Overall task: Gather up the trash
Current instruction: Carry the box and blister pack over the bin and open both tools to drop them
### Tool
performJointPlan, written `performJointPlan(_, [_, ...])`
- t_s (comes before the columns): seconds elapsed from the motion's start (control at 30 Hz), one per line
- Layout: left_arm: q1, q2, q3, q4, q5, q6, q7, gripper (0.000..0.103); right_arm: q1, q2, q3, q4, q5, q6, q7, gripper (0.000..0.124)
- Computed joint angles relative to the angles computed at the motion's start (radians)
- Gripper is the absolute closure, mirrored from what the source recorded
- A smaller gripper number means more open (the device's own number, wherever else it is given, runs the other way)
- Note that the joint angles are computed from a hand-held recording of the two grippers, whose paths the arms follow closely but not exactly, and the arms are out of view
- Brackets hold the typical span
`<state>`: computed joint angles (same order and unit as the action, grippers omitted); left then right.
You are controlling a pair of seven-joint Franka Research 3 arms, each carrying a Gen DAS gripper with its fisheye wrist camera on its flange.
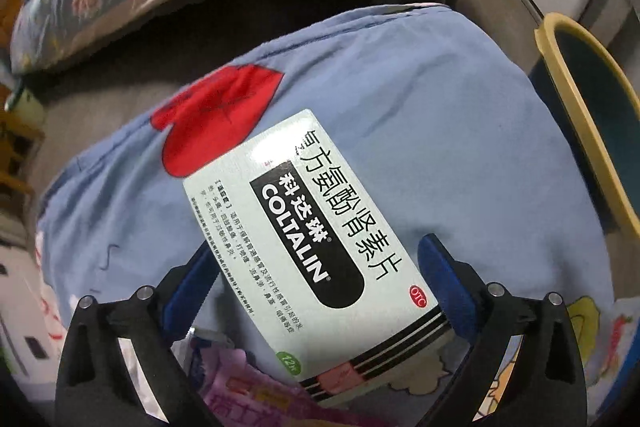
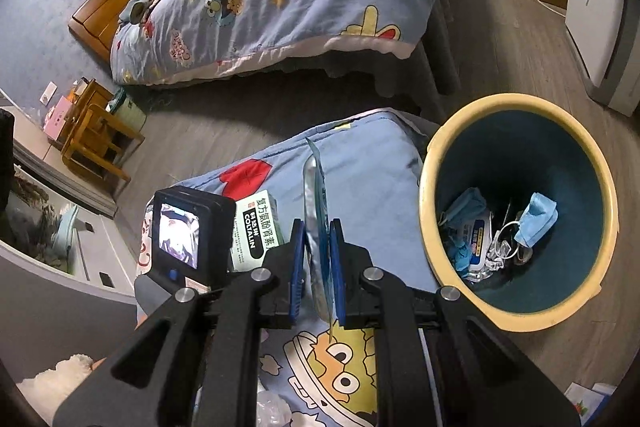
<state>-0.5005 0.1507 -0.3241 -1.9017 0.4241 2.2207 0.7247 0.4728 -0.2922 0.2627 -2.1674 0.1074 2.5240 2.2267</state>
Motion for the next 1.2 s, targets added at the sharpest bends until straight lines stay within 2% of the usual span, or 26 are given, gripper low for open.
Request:
performJointPlan(0.13, [0.005,-0.042,-0.005,-0.038,-0.011,0.017,0.021,0.020,-0.007,-0.013,-0.001,-0.007,-0.008,0.004,0.004,0.112])
performJointPlan(0.27, [0.015,-0.098,-0.008,-0.088,-0.031,0.035,0.050,0.025,-0.021,-0.030,0.000,-0.011,-0.024,0.002,0.014,0.112])
performJointPlan(0.33, [0.017,-0.139,-0.012,-0.118,-0.014,0.045,0.047,0.026,-0.031,-0.041,0.003,-0.010,-0.043,-0.003,0.014,0.112])
performJointPlan(0.47, [0.011,-0.119,-0.020,-0.065,0.056,0.064,0.041,0.026,-0.059,-0.072,0.014,-0.006,-0.099,-0.013,0.026,0.112])
performJointPlan(0.63, [-0.003,-0.121,-0.030,-0.027,0.099,0.084,0.047,0.026,-0.081,-0.118,0.005,-0.032,-0.098,-0.004,0.021,0.112])
performJointPlan(1.03, [-0.041,-0.098,-0.047,0.027,0.048,0.194,0.084,0.026,-0.168,-0.230,-0.013,-0.120,-0.090,-0.012,0.036,0.112])
performJointPlan(1.2, [-0.059,-0.082,-0.053,0.052,0.027,0.220,0.113,0.026,-0.227,-0.279,-0.022,-0.175,-0.099,-0.049,0.060,0.112])
